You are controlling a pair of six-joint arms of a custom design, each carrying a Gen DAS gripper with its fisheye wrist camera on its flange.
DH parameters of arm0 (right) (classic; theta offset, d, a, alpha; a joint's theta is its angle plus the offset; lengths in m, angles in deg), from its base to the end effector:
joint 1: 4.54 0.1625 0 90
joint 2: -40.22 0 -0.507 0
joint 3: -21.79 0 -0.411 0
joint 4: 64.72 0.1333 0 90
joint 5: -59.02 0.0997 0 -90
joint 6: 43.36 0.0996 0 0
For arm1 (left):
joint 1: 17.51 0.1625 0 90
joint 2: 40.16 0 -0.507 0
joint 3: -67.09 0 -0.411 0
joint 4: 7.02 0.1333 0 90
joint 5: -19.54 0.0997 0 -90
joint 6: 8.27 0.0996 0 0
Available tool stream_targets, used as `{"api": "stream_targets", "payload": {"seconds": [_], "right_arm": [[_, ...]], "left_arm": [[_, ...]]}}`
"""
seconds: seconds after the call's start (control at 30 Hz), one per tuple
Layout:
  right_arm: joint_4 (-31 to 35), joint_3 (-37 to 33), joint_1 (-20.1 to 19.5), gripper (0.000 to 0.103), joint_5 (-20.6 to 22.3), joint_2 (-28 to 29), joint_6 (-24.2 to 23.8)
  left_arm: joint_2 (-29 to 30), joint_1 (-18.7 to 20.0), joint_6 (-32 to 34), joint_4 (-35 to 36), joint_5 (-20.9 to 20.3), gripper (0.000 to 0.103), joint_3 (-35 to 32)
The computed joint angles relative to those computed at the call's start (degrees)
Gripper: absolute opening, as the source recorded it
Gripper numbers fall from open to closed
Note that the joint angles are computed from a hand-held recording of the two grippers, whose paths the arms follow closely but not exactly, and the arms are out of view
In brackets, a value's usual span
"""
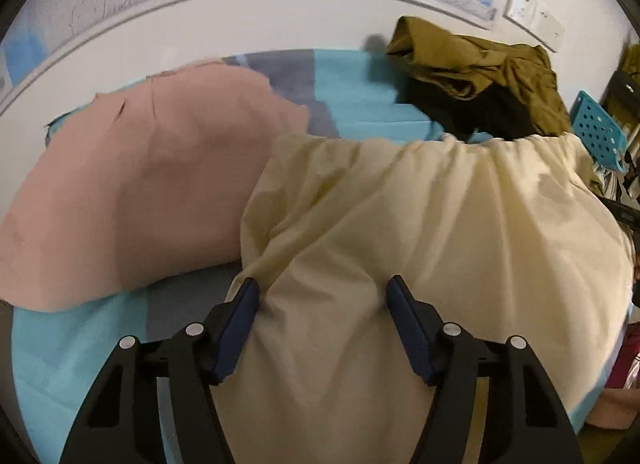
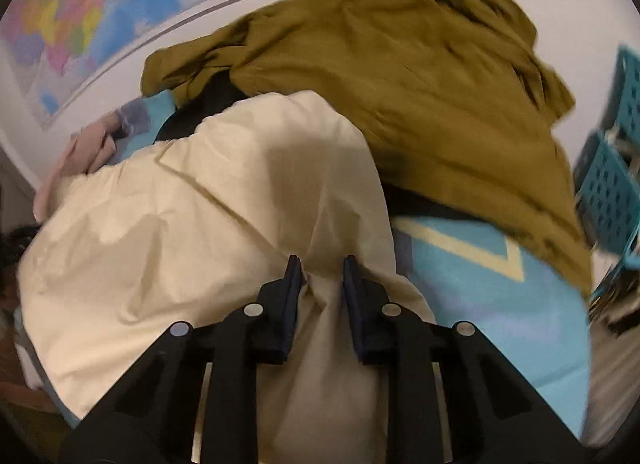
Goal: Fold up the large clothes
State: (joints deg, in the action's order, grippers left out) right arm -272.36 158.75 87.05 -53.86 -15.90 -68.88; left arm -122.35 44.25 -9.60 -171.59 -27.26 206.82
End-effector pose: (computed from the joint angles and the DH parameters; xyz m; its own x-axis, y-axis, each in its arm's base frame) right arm 0.1079 -0.4800 0.1639 -0.8274 -0.1578 0.5390 -0.4196 0.8116 -0.4065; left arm -0.0146 -0.4531 0.2778 -0.7474 0.1487 -0.6476 0.4352 0.8460 -0.3080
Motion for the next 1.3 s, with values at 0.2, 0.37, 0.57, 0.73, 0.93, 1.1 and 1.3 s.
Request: {"api": "stream_targets", "payload": {"seconds": [0.2,0.37,0.57,0.73,0.93,1.1,1.3], "right_arm": [[-6.8,2.3,4.1,0.047,3.0,-0.8,-0.9],[-1.5,-0.2,8.2,0.056,6.1,1.7,-4.5],[3.3,-6.9,9.1,0.024,-1.2,10.3,-7.2],[4.2,-6.4,5.8,0.01,3.6,8.8,-2.9],[-3.2,-2.4,7.5,0.049,5.0,7.5,-4.5],[-4.5,-0.5,7.3,0.05,7.8,5.2,-3.7],[-5.2,0.3,6.1,0.05,8.2,4.6,-3.7]], "left_arm": [[-1.9,-4.3,0.9,-2.1,0.3,0.07,1.5],[0.1,-5.1,3.1,-1.1,-1.3,0.074,0.4],[6.6,-1.8,0.9,0.7,2.6,0.064,-3.5],[5.9,-1.8,-0.4,-0.7,2.2,0.062,-3.1],[4.4,-4.5,-0.6,-4.1,3.0,0.066,-0.4],[3.7,-6.7,-0.8,-5.2,3.9,0.07,1.1],[4.2,-6.0,-1.8,-4.0,4.5,0.07,0.8]]}}
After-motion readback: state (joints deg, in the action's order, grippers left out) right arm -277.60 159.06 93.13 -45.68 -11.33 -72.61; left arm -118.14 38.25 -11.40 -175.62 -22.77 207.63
